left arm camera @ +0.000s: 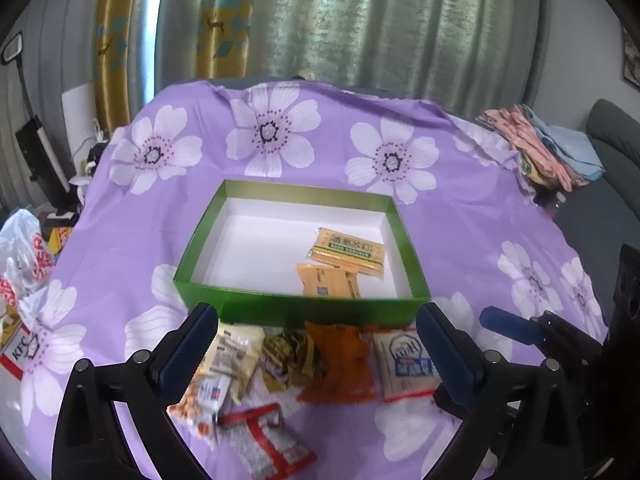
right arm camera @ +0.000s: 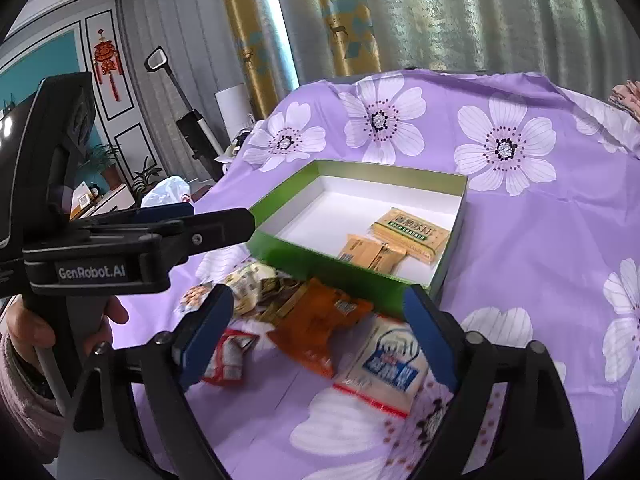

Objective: Organize snacks
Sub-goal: 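Withdraw the left tool and move it to the red-and-white chip bag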

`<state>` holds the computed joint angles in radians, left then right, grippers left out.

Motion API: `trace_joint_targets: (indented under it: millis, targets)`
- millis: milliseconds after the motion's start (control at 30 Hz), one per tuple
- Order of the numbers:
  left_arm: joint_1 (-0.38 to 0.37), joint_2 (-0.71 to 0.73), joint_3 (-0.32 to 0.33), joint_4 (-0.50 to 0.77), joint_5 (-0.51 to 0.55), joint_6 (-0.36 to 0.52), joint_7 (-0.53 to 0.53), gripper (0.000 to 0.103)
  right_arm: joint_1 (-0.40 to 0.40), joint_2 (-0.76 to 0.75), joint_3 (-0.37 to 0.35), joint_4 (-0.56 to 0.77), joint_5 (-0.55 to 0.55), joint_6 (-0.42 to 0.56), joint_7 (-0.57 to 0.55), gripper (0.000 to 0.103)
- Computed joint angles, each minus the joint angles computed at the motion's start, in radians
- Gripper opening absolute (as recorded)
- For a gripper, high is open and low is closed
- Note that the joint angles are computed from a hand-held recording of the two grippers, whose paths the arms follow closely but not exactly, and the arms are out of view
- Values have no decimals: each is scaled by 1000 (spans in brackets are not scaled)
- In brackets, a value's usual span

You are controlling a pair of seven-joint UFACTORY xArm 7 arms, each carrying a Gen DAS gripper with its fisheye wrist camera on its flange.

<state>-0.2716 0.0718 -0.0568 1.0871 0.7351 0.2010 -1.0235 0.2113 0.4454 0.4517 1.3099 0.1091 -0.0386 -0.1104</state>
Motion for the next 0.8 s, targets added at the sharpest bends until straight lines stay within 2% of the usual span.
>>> trace_joint_targets:
  millis: [200, 267, 467, 800]
  targets:
    - [14, -90, -38, -83, 45, 6, -61, 100, -7, -69, 19, -88, 7, -17, 13, 93]
    - [29, -115, -59, -99, 91, 16, -105, 100, -12, -88, 27, -112, 8, -26, 16, 93]
    - [77, -188, -122, -154, 132, 36, -156, 100, -55, -133, 89, -172, 4, -53, 21, 93]
    - [133, -273, -192, -237, 104, 54, -174, 100, -133, -169, 189, -233, -48, -78, 57, 93]
